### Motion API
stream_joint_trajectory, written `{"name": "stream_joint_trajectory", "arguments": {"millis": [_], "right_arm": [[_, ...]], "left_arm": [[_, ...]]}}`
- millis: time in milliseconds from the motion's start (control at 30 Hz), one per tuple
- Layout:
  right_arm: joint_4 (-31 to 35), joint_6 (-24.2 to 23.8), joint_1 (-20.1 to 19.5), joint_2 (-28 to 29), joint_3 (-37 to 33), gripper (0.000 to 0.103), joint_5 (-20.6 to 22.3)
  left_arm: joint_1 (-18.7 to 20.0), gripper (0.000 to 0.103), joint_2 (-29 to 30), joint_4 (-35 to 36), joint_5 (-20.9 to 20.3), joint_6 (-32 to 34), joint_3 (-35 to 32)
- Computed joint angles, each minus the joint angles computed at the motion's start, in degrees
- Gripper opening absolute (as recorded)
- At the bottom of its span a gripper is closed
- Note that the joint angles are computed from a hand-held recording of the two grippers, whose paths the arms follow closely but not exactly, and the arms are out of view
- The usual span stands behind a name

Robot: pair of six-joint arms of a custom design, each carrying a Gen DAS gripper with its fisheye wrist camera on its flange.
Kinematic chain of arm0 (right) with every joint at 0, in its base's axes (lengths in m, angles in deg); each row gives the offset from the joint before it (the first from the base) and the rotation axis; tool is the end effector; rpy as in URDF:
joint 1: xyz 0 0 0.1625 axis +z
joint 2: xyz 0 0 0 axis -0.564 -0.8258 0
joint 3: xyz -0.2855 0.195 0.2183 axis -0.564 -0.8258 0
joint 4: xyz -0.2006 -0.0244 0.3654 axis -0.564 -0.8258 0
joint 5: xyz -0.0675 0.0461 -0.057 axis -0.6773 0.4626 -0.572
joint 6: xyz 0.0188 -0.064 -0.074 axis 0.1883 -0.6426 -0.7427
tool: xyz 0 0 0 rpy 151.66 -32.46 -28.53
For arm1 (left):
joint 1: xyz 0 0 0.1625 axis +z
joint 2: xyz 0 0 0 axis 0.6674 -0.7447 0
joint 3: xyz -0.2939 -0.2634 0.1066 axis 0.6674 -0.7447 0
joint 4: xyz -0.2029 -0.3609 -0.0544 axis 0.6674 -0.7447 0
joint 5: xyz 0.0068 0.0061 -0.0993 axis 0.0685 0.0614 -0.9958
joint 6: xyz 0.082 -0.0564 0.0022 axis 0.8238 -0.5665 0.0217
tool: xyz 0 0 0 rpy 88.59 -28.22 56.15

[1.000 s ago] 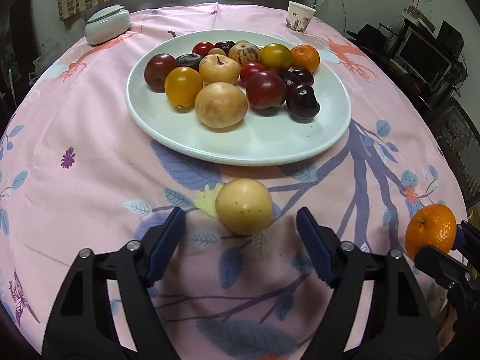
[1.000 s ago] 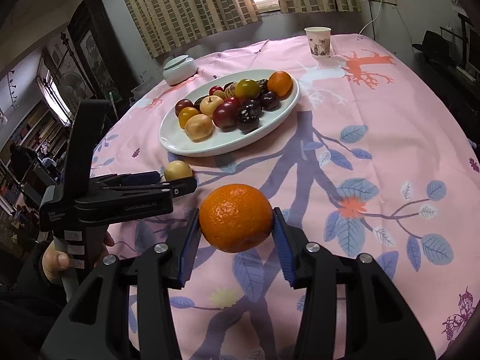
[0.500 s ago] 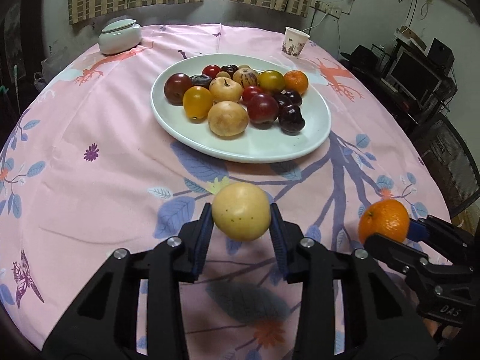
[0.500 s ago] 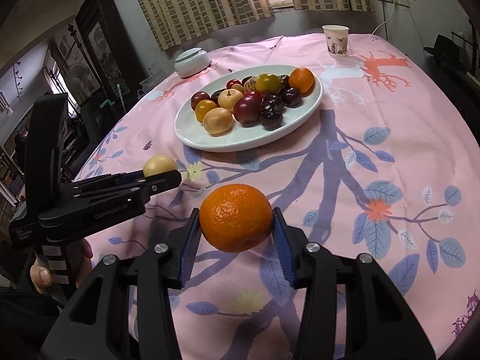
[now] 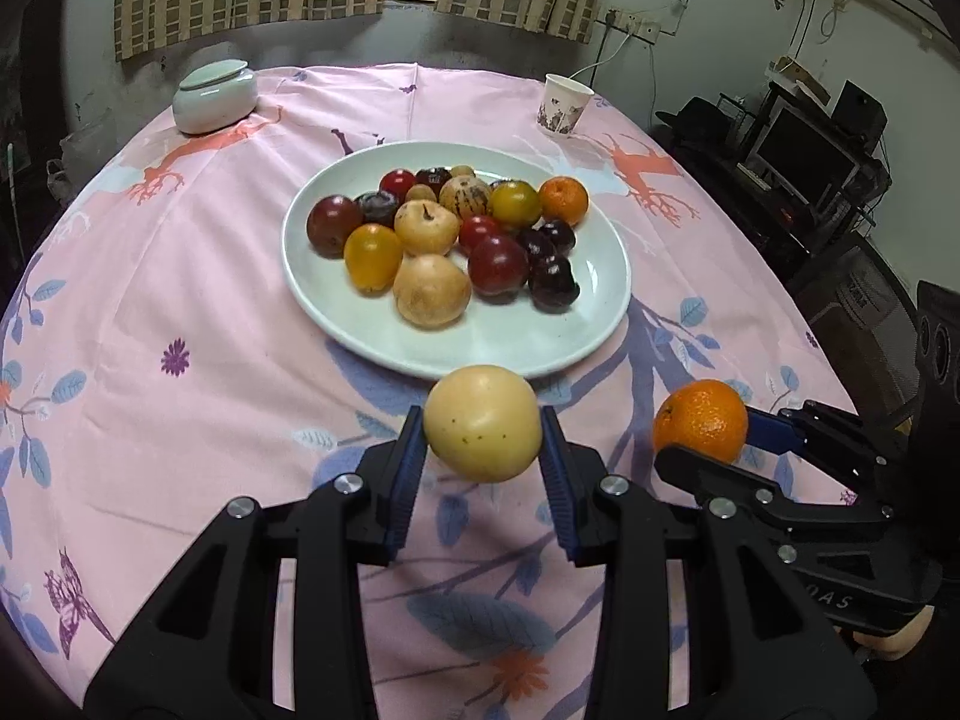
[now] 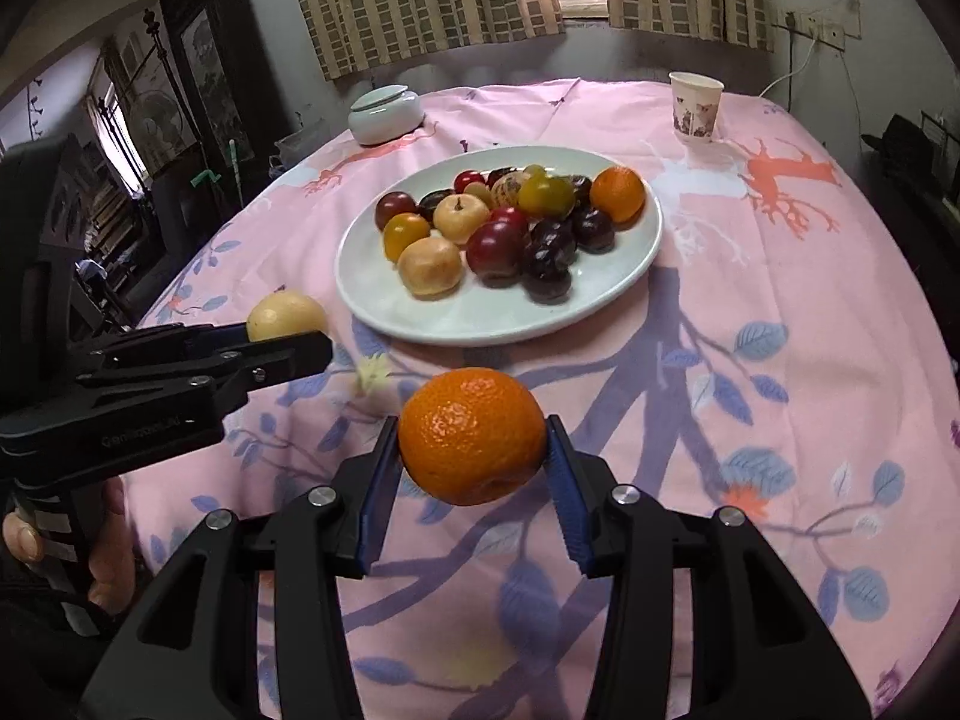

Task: Organize fruits
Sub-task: 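Carry the tangerine and pale pear onto the plate and open both grippers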

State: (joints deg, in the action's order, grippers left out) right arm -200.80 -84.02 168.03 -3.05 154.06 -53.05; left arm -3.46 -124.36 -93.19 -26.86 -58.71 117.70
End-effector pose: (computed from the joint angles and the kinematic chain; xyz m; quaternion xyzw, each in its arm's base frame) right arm 0.4058 -0.2994 -0.0538 0.3245 -0.9064 0.2067 0.1743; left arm -0.0186 -0.2815 0.3631 0.1096 0.9010 -0.3146 0.2778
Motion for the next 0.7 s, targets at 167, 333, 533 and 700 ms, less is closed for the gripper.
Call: {"name": "stream_joint_trajectory", "arguments": {"millis": [167,333,533,700], "right_arm": [[2.01,-7.28,-2.99,1.33,-6.14,0.047,-1.49],[3.17,-13.44,-6.35,3.39,-10.94,0.047,0.07],[5.81,-14.75,-8.57,4.87,-13.79,0.047,0.54],[5.97,-16.28,-9.24,6.02,-15.48,0.047,-0.30]], "left_arm": [[7.96,0.038,13.27,-17.84,-2.87,10.93,-2.94],[13.24,0.038,22.14,-27.14,-4.99,14.96,-4.62],[15.59,0.038,26.58,-31.35,-5.19,17.38,-5.26],[17.64,0.038,29.51,-33.97,-5.69,18.18,-5.98]]}}
